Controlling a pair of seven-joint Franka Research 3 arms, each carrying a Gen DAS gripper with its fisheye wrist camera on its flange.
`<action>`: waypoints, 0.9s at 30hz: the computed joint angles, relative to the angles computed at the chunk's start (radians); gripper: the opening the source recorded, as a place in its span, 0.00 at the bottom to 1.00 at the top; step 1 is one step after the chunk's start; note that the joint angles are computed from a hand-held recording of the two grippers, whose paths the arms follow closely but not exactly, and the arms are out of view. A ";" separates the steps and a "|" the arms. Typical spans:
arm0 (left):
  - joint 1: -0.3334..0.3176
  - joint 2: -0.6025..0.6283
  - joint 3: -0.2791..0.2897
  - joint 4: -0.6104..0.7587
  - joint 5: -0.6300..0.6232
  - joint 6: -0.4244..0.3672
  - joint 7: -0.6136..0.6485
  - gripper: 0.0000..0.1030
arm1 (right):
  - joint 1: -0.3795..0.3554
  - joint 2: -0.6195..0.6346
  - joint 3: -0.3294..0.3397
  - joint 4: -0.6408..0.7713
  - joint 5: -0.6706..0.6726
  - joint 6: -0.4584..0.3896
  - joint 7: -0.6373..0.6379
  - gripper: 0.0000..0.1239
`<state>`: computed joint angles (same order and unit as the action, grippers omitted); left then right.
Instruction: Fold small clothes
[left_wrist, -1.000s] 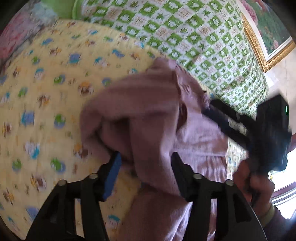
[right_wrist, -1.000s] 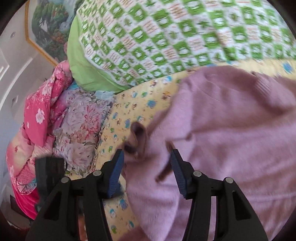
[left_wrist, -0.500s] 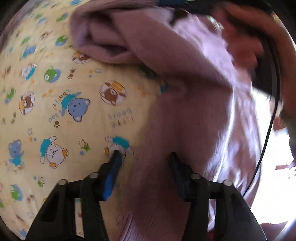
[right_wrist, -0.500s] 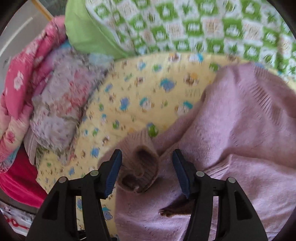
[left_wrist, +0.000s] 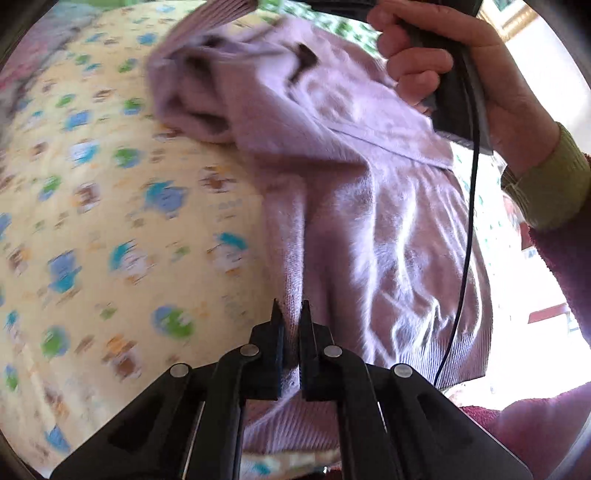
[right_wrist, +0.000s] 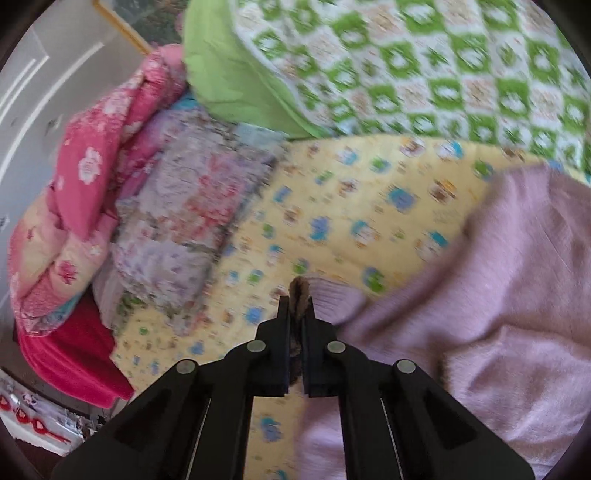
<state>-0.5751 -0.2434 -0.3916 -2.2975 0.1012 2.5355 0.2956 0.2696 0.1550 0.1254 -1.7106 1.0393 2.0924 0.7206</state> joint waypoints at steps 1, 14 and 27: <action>0.000 -0.033 -0.007 -0.015 0.004 -0.030 -0.028 0.03 | 0.000 -0.008 0.005 0.011 0.020 -0.011 -0.005 0.04; 0.030 -0.243 0.031 -0.108 -0.044 -0.177 -0.052 0.07 | -0.071 -0.067 -0.057 0.053 0.211 -0.099 -0.024 0.04; 0.140 0.383 0.086 0.514 0.335 -0.195 0.050 0.16 | -0.139 -0.065 -0.067 0.155 0.384 -0.207 -0.068 0.04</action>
